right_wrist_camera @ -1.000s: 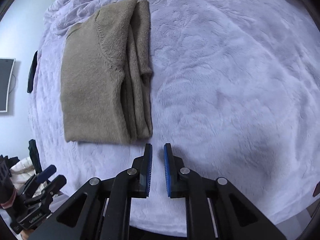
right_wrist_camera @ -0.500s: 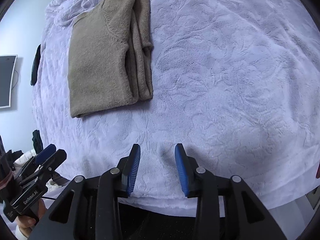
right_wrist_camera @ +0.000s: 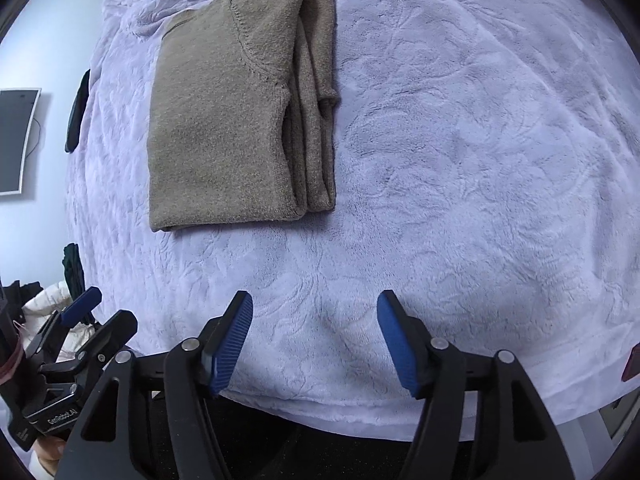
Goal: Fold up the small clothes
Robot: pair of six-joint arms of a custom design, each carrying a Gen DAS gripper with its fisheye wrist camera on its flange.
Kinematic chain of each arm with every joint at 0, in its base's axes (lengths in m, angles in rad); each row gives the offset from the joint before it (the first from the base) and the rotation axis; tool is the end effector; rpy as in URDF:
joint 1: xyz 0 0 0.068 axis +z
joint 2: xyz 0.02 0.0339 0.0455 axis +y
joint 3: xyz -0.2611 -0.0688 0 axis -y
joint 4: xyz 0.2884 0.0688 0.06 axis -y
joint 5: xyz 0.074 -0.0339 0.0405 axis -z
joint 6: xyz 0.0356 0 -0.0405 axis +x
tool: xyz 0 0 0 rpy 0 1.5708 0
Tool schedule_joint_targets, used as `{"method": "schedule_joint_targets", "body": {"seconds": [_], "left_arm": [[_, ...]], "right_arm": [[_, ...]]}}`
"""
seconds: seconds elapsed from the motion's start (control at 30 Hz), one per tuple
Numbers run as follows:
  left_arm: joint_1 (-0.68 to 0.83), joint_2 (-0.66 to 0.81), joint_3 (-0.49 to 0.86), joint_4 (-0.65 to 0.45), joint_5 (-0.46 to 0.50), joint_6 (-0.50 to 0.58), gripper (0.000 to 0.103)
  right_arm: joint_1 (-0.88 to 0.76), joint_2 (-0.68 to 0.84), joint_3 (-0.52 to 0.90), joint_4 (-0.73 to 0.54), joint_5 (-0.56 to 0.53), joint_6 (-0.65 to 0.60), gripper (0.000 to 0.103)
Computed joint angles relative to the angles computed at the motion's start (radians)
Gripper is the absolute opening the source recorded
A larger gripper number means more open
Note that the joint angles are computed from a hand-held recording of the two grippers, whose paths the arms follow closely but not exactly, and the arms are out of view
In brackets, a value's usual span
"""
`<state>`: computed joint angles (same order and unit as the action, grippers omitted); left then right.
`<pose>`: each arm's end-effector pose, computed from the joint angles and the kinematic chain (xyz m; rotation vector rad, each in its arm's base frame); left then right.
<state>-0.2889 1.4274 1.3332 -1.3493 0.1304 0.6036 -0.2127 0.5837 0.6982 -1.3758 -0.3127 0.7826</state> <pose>0.2760 -0.0869 0.2961 1.3022 2.6930 -0.1630 0.1144 -0.0135 0.2472 1.3127 2.5648 0.5620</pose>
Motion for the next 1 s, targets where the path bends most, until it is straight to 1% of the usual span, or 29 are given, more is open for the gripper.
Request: {"method": "schedule_joint_targets", "body": {"seconds": [0.1, 0.17, 0.2, 0.23, 0.27, 0.3, 0.4, 0.67, 1.0], "left_arm": [[-0.006, 0.001, -0.007, 0.001, -0.008, -0.002, 0.103], [-0.008, 0.004, -0.005, -0.001, -0.006, -0.002, 0.103], [-0.010, 0.007, -0.003, -0.003, -0.007, -0.003, 0.103], [-0.011, 0.011, -0.001, -0.005, -0.007, -0.006, 0.103], [-0.011, 0.015, 0.002, -0.009, -0.004, -0.010, 0.103], [-0.010, 0.024, 0.007, -0.014, -0.001, -0.014, 0.103], [-0.005, 0.041, 0.015, -0.019, 0.009, -0.023, 0.103], [0.002, 0.080, 0.035, -0.038, 0.026, -0.030, 0.103], [-0.008, 0.107, 0.040, -0.027, 0.017, -0.057, 0.103]], "right_arm": [[0.009, 0.012, 0.010, 0.000, 0.008, -0.003, 0.080], [0.026, 0.021, 0.020, 0.007, 0.026, -0.005, 0.081], [0.037, 0.024, 0.026, 0.012, 0.035, -0.006, 0.084], [0.054, 0.026, 0.033, 0.023, 0.049, -0.008, 0.092], [0.069, 0.032, 0.042, 0.027, 0.066, -0.011, 0.096], [0.089, 0.044, 0.053, 0.030, 0.088, -0.013, 0.103], [0.123, 0.073, 0.076, 0.046, 0.120, -0.027, 0.103], [0.081, 0.093, 0.048, 0.051, 0.054, -0.027, 0.103], [-0.013, 0.084, 0.031, 0.023, 0.016, -0.084, 0.103]]}}
